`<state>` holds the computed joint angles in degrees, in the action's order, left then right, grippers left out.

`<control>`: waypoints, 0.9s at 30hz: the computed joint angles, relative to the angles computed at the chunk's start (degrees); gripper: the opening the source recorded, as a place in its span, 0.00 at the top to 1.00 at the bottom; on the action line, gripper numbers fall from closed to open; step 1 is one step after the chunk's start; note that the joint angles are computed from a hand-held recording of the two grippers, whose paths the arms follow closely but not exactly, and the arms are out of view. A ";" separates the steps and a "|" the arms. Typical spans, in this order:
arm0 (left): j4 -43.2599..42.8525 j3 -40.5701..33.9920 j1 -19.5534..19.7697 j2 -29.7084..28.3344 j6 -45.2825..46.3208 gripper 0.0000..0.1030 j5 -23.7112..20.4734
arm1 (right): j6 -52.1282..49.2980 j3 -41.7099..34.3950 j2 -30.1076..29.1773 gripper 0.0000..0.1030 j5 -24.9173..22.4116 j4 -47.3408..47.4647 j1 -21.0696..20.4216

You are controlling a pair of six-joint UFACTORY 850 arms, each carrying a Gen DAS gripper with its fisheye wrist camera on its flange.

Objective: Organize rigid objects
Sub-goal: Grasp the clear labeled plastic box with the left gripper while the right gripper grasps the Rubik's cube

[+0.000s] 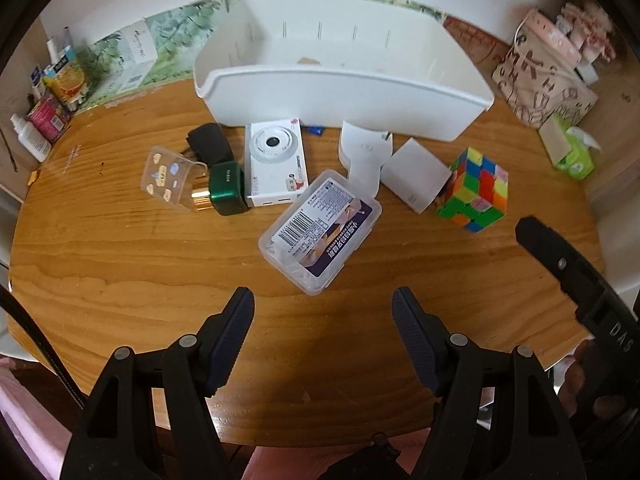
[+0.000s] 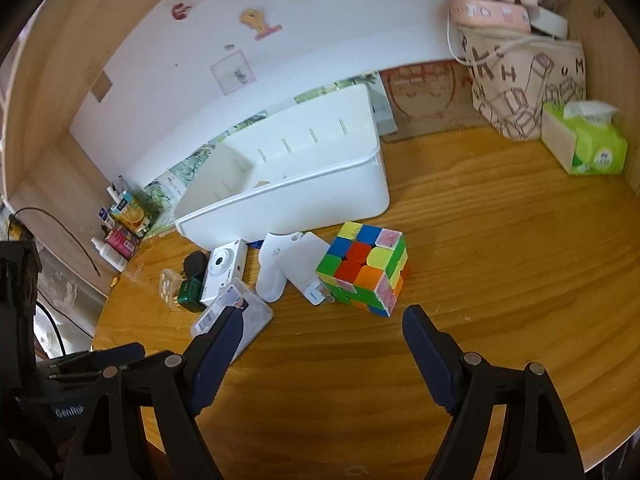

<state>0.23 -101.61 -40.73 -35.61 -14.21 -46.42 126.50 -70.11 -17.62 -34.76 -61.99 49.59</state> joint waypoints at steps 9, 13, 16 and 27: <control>-1.34 -12.70 0.05 -9.38 3.40 0.20 -9.62 | -5.70 -0.89 -1.69 0.20 5.00 6.92 -4.13; -1.06 -18.36 -0.13 -13.41 4.47 0.20 -14.19 | -7.41 -1.22 -2.52 0.20 7.52 9.40 -5.82; -0.81 -23.99 -0.28 -17.35 4.88 0.19 -18.56 | -10.62 -1.80 -3.47 0.20 9.60 12.80 -7.08; 5.79 -39.47 -1.62 -27.32 3.26 0.06 -27.12 | -23.46 -3.55 -5.84 0.20 12.37 25.14 -10.04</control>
<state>6.02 -141.08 -42.35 -62.92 -10.95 -73.54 103.04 -73.66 -23.45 -22.39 -36.85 39.55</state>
